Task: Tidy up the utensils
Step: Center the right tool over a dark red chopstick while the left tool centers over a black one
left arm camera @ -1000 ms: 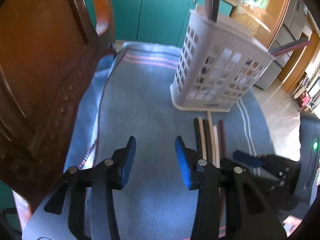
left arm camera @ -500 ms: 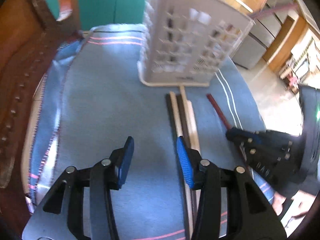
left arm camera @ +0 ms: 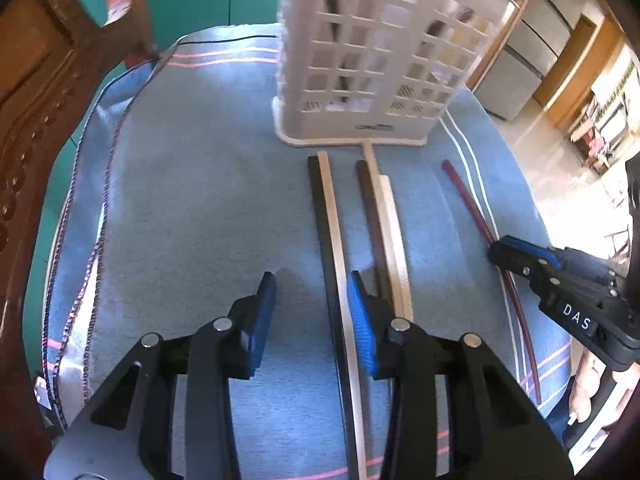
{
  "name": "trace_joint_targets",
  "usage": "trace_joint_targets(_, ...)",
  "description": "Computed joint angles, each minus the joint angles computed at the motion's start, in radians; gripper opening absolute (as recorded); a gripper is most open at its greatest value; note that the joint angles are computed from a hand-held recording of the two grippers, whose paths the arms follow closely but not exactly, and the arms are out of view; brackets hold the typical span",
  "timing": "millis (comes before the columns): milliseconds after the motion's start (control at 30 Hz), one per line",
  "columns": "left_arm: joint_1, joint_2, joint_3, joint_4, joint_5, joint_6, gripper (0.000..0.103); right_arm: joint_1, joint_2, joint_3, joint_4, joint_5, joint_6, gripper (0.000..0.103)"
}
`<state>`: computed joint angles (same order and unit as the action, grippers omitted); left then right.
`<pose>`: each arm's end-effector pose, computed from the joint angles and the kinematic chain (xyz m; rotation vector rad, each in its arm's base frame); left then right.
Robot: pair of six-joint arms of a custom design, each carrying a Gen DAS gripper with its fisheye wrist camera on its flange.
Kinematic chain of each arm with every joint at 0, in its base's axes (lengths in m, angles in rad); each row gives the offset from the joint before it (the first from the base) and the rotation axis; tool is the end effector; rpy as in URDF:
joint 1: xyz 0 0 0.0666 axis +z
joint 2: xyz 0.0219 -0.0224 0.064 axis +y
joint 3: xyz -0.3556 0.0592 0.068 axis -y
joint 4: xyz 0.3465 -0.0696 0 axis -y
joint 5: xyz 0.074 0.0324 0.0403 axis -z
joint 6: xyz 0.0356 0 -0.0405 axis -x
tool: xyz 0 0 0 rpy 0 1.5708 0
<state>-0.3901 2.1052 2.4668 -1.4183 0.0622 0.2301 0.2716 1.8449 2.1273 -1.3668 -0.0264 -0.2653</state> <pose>0.5903 -0.2455 0.4291 0.2339 2.6454 -0.2917 0.5465 0.1527 0.4541 -0.0172 2.6717 0.2098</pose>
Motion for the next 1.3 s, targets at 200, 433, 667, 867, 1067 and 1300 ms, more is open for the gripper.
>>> trace_joint_targets(200,0.001,-0.03,-0.043,0.02,-0.02,0.003,0.038,-0.007,-0.006,-0.003,0.005,-0.001,-0.004,0.013)
trace_joint_targets(433,-0.005,-0.015,-0.007,-0.022,-0.034,-0.048,0.04,-0.002,-0.003,-0.006,0.002,0.009,-0.004,0.013)
trace_joint_targets(667,-0.011,0.024,0.057,-0.043,-0.099,-0.027,0.024,0.006,0.001,-0.005,0.004,0.027,-0.002,0.013)
trace_joint_targets(867,0.017,-0.03,-0.027,0.032,0.004,0.0,0.013,0.004,0.003,-0.005,0.006,0.029,-0.005,0.016)
trace_joint_targets(1067,0.028,-0.104,-0.108,0.123,0.082,0.018,0.013,0.006,0.005,-0.002,0.006,0.03,-0.002,0.019)
trace_joint_targets(1300,0.032,-0.079,-0.052,0.101,0.055,0.036,0.016,0.006,0.006,-0.003,0.008,0.035,-0.003,0.021)
